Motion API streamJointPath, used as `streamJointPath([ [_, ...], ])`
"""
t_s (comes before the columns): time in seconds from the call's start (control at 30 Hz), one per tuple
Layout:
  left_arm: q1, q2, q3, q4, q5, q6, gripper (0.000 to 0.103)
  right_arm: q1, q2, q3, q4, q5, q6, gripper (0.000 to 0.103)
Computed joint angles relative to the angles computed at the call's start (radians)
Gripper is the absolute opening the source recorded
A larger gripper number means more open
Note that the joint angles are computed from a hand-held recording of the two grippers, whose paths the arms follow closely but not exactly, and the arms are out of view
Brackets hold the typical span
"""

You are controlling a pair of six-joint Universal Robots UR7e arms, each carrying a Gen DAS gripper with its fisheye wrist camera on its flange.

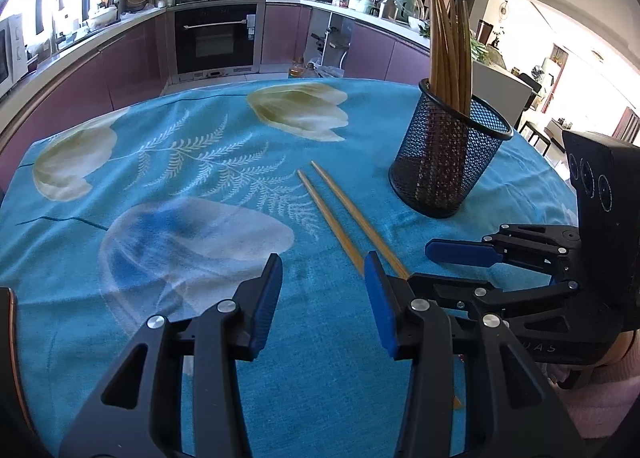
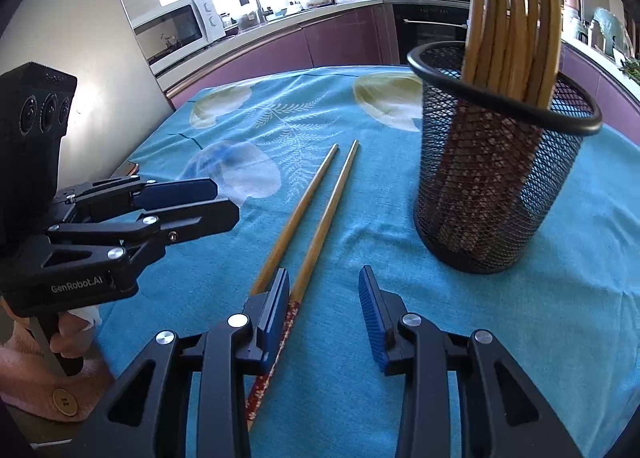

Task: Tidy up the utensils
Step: 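Lower both open tools toward the last two chopsticks on the cloth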

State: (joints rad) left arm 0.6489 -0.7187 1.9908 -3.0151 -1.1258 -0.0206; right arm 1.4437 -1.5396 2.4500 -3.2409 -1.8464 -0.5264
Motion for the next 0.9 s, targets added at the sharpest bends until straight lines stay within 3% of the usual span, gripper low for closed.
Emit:
streamJointPath([
  [0.3,-0.003,0.052,-0.047,0.061,-0.023,0.016,0.041,-0.007,-0.010,0.001,0.010,0.008,0.000,0.033],
  [0.6,-0.002,0.077,-0.072,0.100,0.008,0.027,0.037,-0.011,-0.011,-0.004,0.016,0.010,-0.003,0.033],
  [0.77,0.009,0.071,-0.077,0.106,0.007,0.043,0.025,-0.001,0.011,-0.017,0.002,-0.008,-0.007,0.033],
  [0.9,0.019,0.063,-0.080,0.116,-0.004,0.040,0.021,0.010,0.038,-0.037,-0.008,-0.019,-0.007,0.034],
])
